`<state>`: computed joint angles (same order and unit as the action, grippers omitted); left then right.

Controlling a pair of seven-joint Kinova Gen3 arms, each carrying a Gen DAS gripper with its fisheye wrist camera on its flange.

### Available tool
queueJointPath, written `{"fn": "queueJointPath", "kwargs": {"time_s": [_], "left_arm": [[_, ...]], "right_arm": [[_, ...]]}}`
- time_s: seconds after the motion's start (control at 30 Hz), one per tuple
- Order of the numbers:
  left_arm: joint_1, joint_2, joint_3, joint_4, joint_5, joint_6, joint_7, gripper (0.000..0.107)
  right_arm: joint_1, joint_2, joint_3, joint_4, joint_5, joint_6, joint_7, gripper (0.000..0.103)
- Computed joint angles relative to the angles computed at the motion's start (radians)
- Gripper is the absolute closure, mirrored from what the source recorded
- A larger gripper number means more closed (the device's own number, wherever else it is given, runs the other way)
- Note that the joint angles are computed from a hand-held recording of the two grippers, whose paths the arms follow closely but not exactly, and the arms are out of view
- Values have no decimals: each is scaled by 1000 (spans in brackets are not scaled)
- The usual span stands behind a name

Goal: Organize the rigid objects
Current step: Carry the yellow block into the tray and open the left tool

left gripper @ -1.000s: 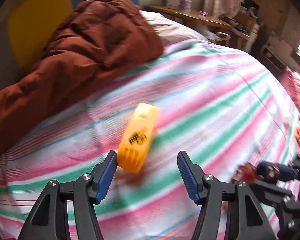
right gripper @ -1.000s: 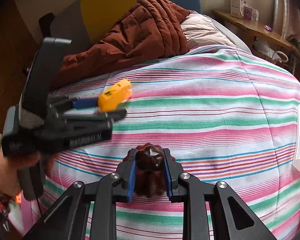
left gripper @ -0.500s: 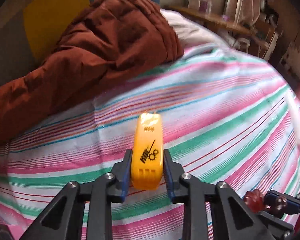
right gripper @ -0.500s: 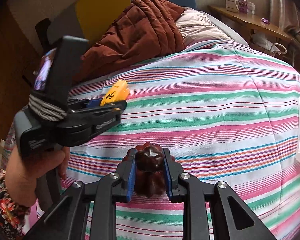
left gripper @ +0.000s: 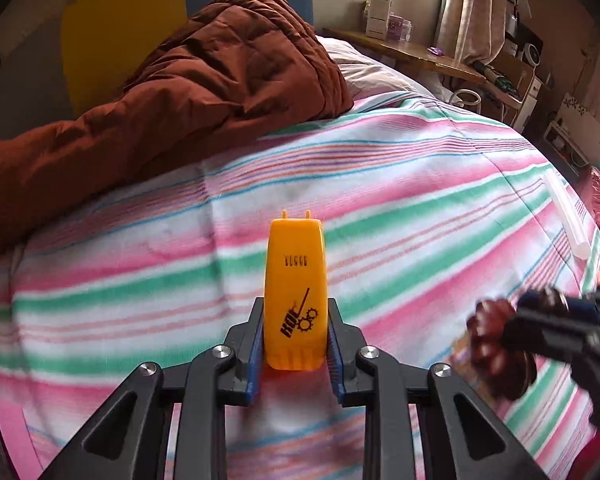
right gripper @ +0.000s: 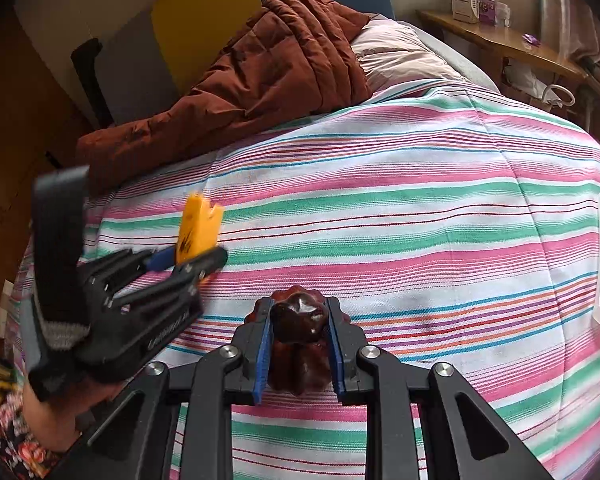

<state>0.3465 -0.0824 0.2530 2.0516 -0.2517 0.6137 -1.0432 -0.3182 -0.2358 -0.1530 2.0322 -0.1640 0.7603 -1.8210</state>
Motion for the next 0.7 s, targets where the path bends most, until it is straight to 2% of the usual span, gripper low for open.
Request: {"fn": "queueJointPath", "kwargs": {"time_s": [0.13,0.27,0.43,0.5,0.7], "left_arm": [[9,-36,17,24,22,19,32,82],[12,-102,0,58,131,35,18,82],[10,-241,10,135,242,35,18,82],[0,-300,38,158,261,53,31,82],[5,-476,35,217,359,140,20,82]], "right_arm": [[-2,1,0,2,1,-8,4,79],[-4,0,-8,5,12,-14,1,79],[-8,-2,-26,4,42,-19,-13,79],[-10,-2,-31,4,51,-20,-17,79],[-17,-6,-41,8,79,-26,-21,79]]}}
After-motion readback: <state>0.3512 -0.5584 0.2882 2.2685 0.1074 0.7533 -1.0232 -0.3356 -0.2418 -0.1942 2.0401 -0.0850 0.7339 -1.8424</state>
